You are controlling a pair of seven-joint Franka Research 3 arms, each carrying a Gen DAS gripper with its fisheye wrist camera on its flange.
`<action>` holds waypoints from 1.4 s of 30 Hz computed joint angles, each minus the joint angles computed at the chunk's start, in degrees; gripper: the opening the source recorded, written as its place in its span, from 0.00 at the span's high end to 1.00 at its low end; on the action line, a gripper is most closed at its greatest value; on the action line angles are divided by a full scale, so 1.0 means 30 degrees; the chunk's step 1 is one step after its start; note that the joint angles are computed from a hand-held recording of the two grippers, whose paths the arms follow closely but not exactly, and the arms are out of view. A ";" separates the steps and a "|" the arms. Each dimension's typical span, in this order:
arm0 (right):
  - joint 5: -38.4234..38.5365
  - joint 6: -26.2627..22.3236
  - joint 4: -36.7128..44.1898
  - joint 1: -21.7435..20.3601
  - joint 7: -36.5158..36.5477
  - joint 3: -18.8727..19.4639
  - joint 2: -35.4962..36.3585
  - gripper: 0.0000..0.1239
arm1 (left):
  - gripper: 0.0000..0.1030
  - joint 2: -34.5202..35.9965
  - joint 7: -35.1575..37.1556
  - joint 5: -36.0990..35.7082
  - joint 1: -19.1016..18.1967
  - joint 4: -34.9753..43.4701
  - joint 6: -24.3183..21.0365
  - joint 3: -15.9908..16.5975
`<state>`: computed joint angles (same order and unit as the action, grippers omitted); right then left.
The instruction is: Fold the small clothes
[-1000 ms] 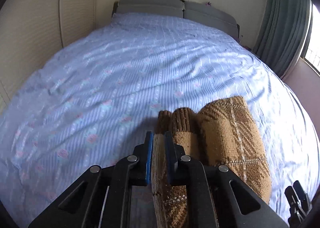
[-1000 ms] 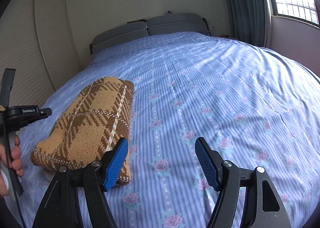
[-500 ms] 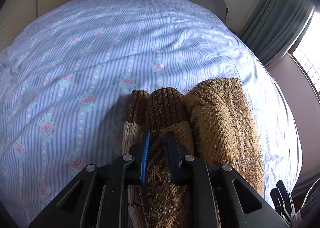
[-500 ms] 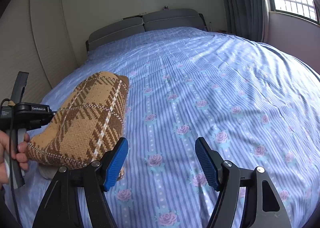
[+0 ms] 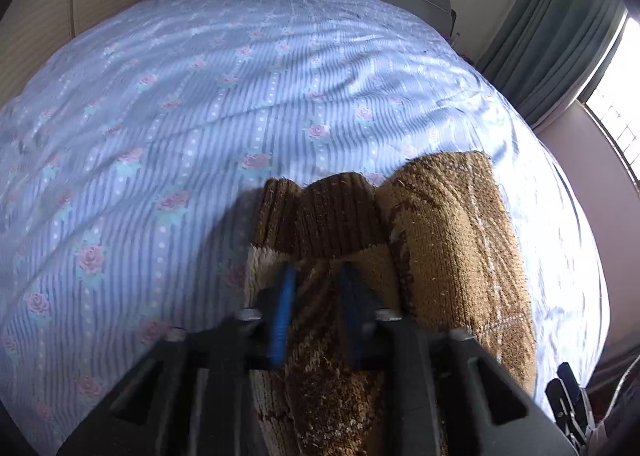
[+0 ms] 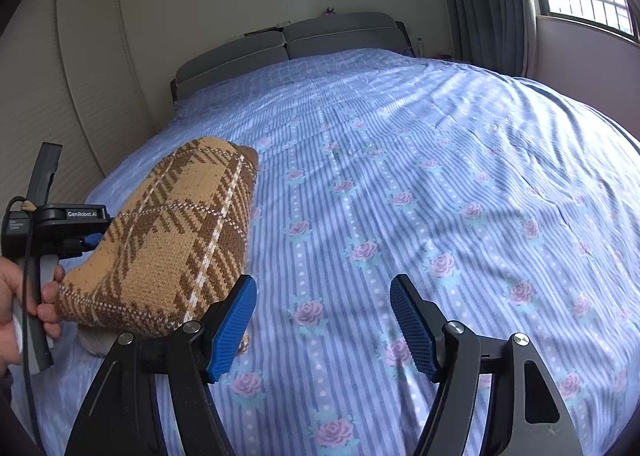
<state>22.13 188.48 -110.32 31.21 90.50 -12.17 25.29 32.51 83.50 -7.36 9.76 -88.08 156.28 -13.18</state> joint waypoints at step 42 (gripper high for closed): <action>0.0738 0.1465 -0.1078 -0.4146 -0.0694 0.3731 -0.1129 0.44 | 0.81 -0.4670 -0.0317 0.0571 -0.1796 -0.4124 0.2235 0.1075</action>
<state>24.34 192.88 -113.56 18.77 88.41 -0.98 21.90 18.50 82.55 -5.65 4.37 -100.46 162.99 -9.96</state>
